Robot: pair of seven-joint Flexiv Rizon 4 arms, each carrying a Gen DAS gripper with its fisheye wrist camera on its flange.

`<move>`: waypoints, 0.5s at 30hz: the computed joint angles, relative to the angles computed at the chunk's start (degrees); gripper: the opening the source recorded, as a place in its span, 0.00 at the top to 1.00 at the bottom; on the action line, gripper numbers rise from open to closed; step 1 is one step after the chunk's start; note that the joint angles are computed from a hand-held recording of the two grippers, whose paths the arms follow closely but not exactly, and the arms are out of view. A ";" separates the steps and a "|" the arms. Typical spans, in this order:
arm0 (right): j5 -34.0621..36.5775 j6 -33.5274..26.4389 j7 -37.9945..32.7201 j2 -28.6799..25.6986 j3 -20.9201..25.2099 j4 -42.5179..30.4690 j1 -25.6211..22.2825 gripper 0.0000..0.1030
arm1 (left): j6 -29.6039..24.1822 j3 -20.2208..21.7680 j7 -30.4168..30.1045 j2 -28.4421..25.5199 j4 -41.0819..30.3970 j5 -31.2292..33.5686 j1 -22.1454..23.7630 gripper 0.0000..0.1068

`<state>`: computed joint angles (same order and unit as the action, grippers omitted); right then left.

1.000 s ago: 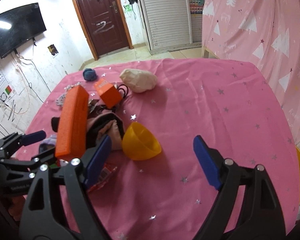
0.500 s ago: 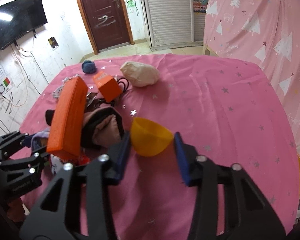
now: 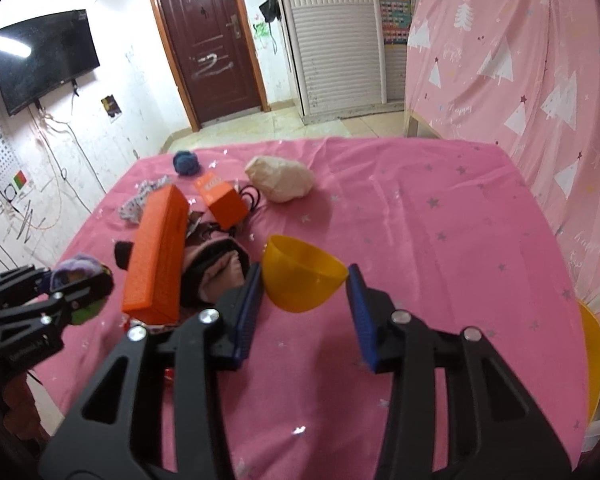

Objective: Collect trash
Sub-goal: 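Grasp the yellow plastic cup with the right tool while the left tool grasps the purple sock bundle, then carry both items to the yellow bin and open both tools to drop them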

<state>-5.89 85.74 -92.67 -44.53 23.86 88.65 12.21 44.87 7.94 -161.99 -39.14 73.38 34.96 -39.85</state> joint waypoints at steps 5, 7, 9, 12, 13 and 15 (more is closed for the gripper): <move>0.55 3.12 0.23 0.89 0.63 1.50 -1.63 0.61 | -1.88 0.24 0.45 -0.17 -3.31 1.54 -1.47 0.75; 0.63 4.46 0.18 1.05 1.70 2.18 -3.32 0.61 | -2.56 0.05 1.21 -0.75 -5.14 1.69 -1.61 0.75; 0.61 5.65 0.59 1.13 2.44 2.66 -4.66 0.61 | -3.31 -0.04 2.21 -1.51 -7.26 2.00 -2.06 0.75; 0.17 7.16 1.44 1.06 3.53 3.22 -6.90 0.61 | -4.81 -0.18 4.36 -3.18 -11.22 2.04 -2.72 0.75; -0.03 7.77 1.76 1.04 3.78 3.56 -7.65 0.61 | -5.27 -0.33 5.30 -3.98 -12.79 1.81 -2.81 0.75; -0.40 9.19 2.81 1.14 3.92 4.31 -9.00 0.61 | -6.09 -0.48 7.04 -5.64 -15.85 1.10 -2.95 0.75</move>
